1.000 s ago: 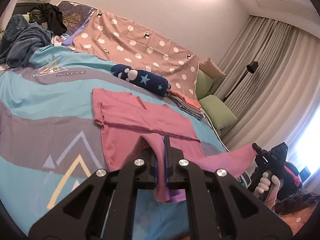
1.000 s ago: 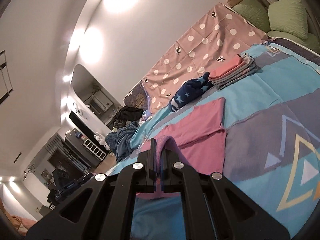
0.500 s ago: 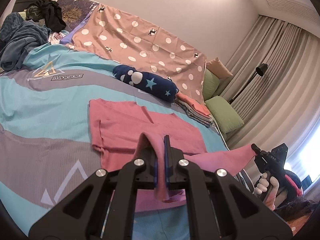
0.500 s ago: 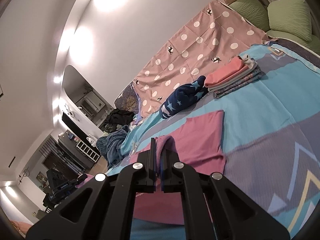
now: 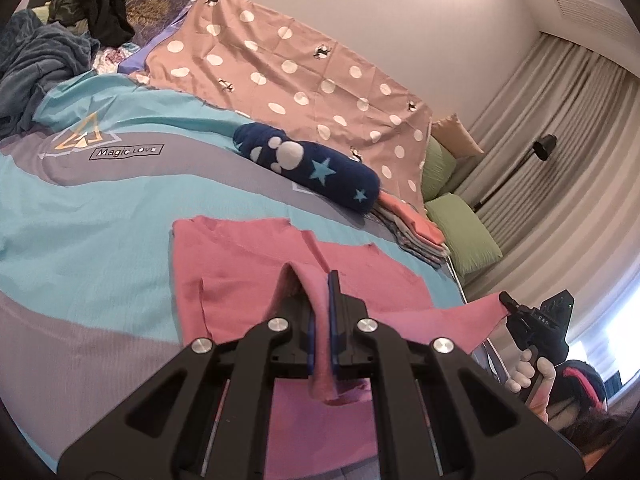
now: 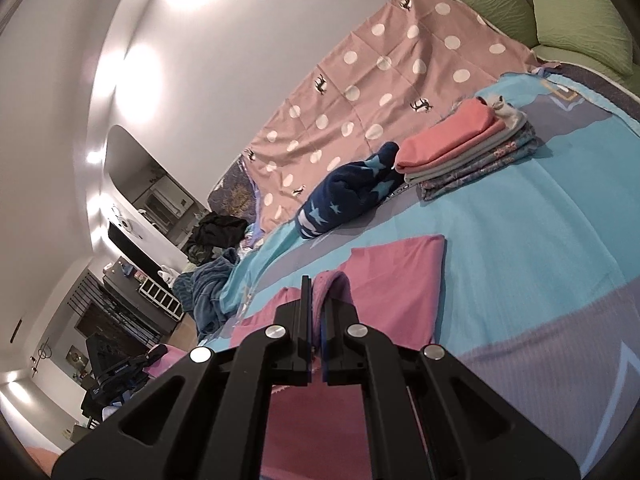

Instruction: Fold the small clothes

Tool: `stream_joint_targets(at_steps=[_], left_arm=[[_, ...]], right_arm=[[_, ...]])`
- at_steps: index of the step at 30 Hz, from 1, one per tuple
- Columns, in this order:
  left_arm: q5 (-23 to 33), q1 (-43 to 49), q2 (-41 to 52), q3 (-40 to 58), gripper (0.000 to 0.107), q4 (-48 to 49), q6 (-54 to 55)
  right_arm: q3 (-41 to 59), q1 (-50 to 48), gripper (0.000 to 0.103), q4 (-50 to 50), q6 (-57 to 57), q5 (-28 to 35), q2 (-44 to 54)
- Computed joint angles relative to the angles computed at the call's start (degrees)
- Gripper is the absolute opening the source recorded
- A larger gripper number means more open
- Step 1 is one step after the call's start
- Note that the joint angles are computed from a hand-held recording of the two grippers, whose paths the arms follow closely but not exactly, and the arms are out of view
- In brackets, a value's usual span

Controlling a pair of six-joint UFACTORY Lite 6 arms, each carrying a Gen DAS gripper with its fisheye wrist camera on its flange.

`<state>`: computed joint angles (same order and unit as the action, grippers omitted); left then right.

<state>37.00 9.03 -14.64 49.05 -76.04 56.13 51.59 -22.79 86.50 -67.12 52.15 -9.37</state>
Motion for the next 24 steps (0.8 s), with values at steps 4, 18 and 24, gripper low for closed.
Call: stream_joint_targets(at_steps=[4, 18, 24], left_arm=[[-0.7, -0.1, 9.2, 7.2, 0.004, -2.4, 2.3], [-6.3, -1.4, 44.6, 34.5, 0.032, 2.1, -5.0], [-4.2, 1.6, 40.6, 28.8, 0.038, -4.7, 3.1]], right_arm=[[11.3, 5.2, 0.003, -0.4, 1.7, -5.8, 9.5], [39.0, 16.0, 0.004, -17.6, 18.5, -22.8, 41.2], [37.8, 14.8, 0.005, -15.9, 17.3, -22.1, 42.2]])
